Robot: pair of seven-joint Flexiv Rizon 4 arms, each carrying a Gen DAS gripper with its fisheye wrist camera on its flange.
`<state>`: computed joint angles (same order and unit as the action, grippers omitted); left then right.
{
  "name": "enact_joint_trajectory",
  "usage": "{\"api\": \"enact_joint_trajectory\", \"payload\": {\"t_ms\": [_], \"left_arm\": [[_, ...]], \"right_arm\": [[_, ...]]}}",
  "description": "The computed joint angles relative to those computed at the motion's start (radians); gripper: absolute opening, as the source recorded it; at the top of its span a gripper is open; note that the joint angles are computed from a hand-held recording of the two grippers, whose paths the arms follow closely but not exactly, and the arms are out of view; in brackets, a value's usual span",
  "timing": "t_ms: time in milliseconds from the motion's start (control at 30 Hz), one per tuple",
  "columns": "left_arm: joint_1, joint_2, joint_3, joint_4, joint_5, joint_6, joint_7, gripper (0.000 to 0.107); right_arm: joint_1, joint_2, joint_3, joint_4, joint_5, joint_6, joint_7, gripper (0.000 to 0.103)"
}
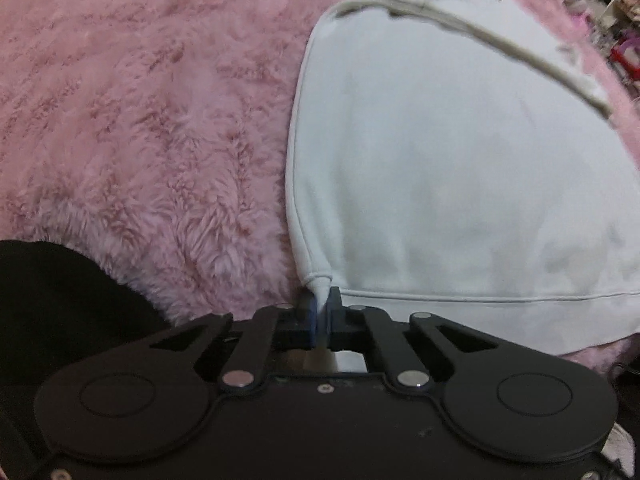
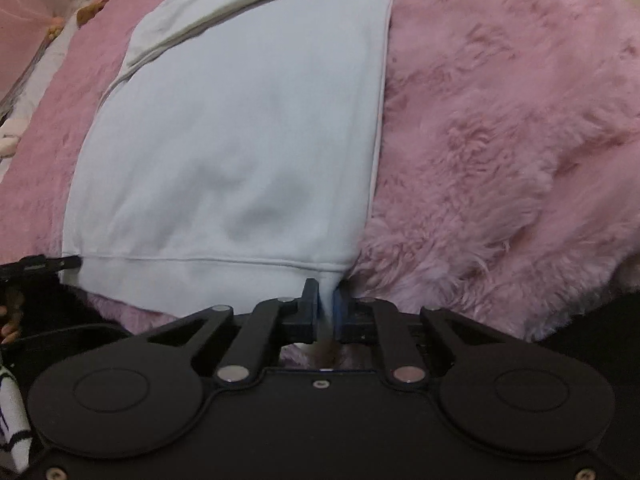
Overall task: Fold small clothes
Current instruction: 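Close both grippers on the two corners of the sweatshirt hem, then lift the hem with both grippers and fold it toward the collar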
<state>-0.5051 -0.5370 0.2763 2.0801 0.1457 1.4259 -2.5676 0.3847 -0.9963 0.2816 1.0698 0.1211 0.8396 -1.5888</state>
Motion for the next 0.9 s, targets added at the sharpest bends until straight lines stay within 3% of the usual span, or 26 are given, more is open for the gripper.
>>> {"api": "enact_joint_trajectory", "payload": {"t_ms": [333, 500, 567, 600, 633, 733, 800, 833, 867, 900], "left_arm": [[-0.150, 0.032, 0.149, 0.056, 0.045, 0.196, -0.066, 0.002], [-0.127, 0.026, 0.104, 0.037, -0.026, 0.067, -0.005, 0.002], [-0.106, 0.025, 0.078, 0.022, -0.032, -0.003, -0.003, 0.008], [-0.089, 0.024, 0.060, 0.015, -0.034, -0.035, -0.006, 0.018], [-0.059, 0.023, 0.032, 0.016, -0.036, -0.039, 0.001, 0.027], [0.003, 0.000, -0.022, -0.003, -0.028, -0.030, 0.028, 0.039], [0.007, -0.016, -0.026, -0.032, -0.011, -0.056, 0.048, 0.036], [0.004, -0.021, -0.023, -0.039, 0.003, -0.051, 0.051, 0.028], [-0.002, -0.022, -0.017, -0.041, 0.014, -0.043, 0.046, 0.015], [-0.006, -0.020, -0.014, -0.042, 0.019, -0.032, 0.038, 0.003]], "right_arm": [[-0.023, 0.101, 0.027, 0.122, 0.002, 0.120, -0.029, 0.000], [-0.024, 0.068, 0.029, 0.057, 0.014, 0.061, -0.018, 0.001], [0.005, 0.044, -0.004, 0.032, -0.012, 0.025, 0.014, 0.007], [0.015, 0.034, -0.014, 0.025, -0.024, 0.016, 0.020, 0.007], [0.026, 0.027, -0.026, 0.020, -0.036, 0.011, 0.034, 0.007], [0.035, 0.007, -0.033, -0.006, -0.045, -0.009, 0.070, 0.016], [0.030, -0.009, -0.018, -0.037, -0.034, -0.036, 0.081, 0.026], [0.030, -0.012, -0.015, -0.038, -0.028, -0.030, 0.083, 0.026], [0.031, -0.013, -0.014, -0.033, -0.024, -0.016, 0.078, 0.020], [0.033, -0.012, -0.015, -0.024, -0.026, -0.001, 0.071, 0.004]]}}
